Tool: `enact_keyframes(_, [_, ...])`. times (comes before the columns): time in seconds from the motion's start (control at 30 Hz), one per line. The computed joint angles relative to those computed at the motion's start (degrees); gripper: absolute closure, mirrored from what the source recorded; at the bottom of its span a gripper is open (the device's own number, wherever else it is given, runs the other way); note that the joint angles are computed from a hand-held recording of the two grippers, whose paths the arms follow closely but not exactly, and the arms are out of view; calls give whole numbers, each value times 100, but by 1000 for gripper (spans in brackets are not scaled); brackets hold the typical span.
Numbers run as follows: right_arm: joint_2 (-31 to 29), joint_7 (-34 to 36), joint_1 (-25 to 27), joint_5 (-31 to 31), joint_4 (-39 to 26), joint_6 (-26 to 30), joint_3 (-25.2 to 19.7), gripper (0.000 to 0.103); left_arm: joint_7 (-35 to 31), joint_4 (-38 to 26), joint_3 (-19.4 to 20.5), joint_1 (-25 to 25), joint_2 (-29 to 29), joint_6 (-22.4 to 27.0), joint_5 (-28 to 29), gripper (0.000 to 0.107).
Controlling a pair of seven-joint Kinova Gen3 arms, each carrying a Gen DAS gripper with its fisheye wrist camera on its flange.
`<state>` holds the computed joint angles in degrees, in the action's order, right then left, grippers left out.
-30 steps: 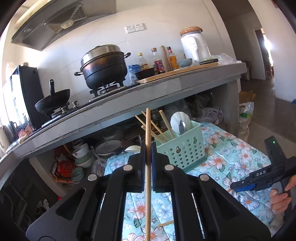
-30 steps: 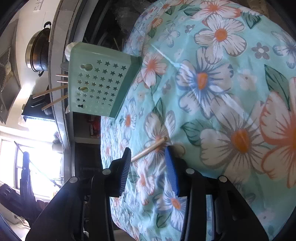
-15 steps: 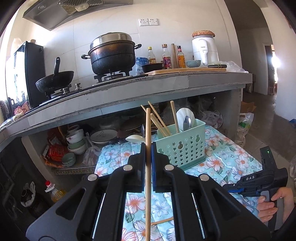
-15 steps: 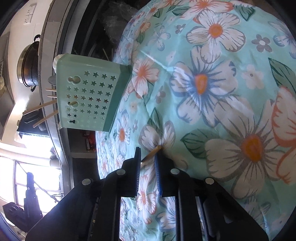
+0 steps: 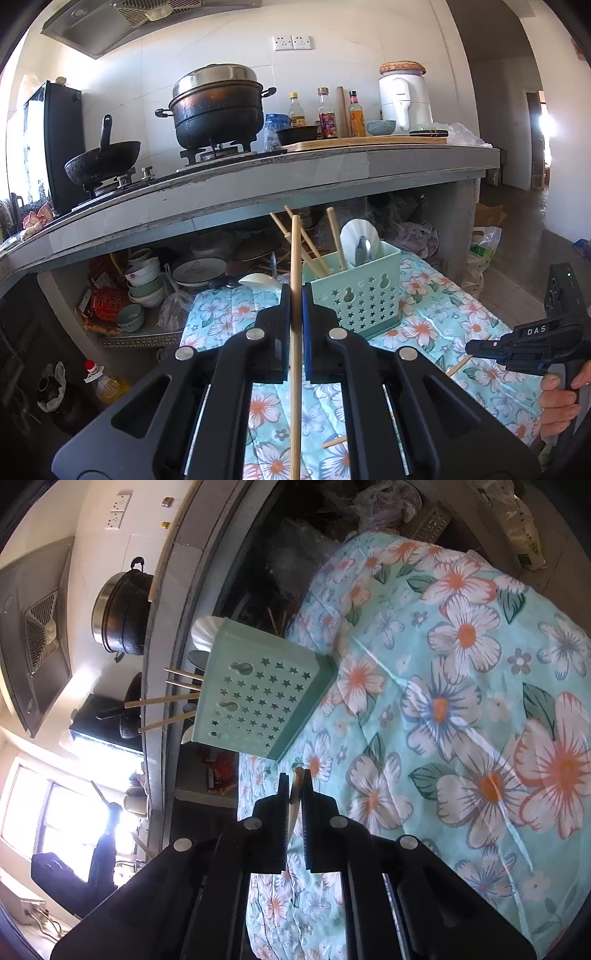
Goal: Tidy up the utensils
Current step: 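Lift both chopsticks upright and carry them over the holder with both tools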
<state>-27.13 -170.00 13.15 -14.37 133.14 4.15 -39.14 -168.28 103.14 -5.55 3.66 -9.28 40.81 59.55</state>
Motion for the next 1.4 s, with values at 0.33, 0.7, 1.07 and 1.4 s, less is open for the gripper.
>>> enact_keyframes(0.33, [-398, 5, -373, -99, 324, -130, 442, 97, 124, 40, 197, 302, -71, -320, -243, 103])
enact_keyframes(0.7, [-531, 96, -439, -207, 416, -185, 552, 97, 216, 31, 173, 515, -79, -442, -373, 103])
enact_keyframes(1.07, [-582, 113, -459, -262, 447, -170, 583, 97, 252, 22, 143, 561, -76, -448, -402, 103])
enact_keyframes(1.4, [-574, 140, -413, -259, 424, -177, 553, 97, 356, -6, 169, 566, -69, -452, -499, 103])
